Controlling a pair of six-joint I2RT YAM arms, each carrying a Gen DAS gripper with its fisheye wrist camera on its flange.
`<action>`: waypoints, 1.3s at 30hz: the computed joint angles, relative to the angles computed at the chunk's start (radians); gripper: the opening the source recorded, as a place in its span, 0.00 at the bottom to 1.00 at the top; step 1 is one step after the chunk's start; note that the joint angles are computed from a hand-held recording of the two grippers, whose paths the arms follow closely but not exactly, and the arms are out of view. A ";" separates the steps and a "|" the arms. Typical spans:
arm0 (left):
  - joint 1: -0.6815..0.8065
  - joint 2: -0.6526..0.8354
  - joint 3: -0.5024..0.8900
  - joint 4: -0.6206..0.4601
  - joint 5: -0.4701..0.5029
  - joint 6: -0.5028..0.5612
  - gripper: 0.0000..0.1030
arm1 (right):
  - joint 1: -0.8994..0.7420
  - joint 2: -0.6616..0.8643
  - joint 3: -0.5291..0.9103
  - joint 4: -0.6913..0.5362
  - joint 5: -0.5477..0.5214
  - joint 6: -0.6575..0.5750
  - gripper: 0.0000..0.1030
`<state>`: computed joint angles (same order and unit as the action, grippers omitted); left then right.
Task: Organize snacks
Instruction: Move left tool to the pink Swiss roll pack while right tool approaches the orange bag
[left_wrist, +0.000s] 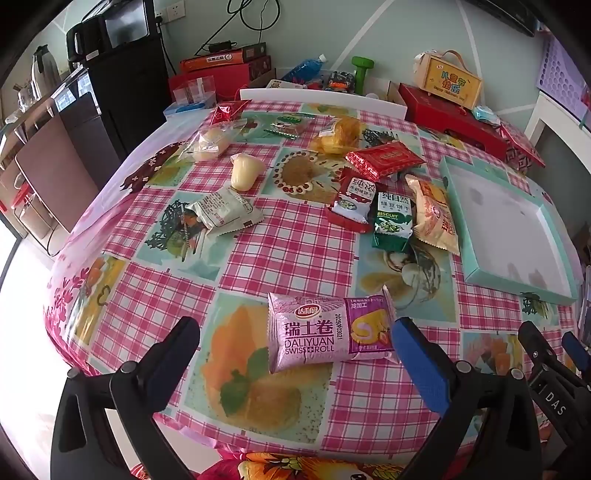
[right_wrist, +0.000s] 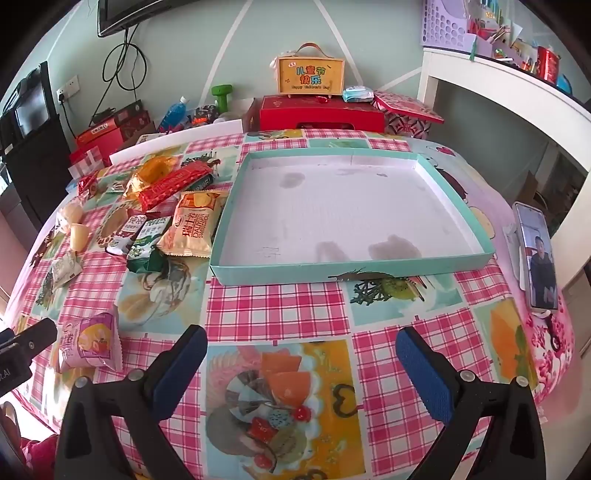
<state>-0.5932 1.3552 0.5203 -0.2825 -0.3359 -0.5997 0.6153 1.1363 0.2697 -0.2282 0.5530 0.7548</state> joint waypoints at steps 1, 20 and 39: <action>0.000 -0.001 -0.001 0.000 0.001 -0.001 1.00 | 0.001 -0.001 0.000 -0.001 0.002 0.001 1.00; 0.010 0.011 -0.004 0.012 0.002 -0.018 1.00 | 0.047 0.028 0.024 -0.027 0.050 0.014 1.00; 0.039 0.039 -0.010 0.049 0.048 -0.013 1.00 | 0.046 0.033 0.015 0.002 0.040 0.011 1.00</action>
<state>-0.5537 1.3942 0.5104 -0.2339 -0.2875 -0.6127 0.6610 1.1697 0.2846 -0.2265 0.5928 0.7653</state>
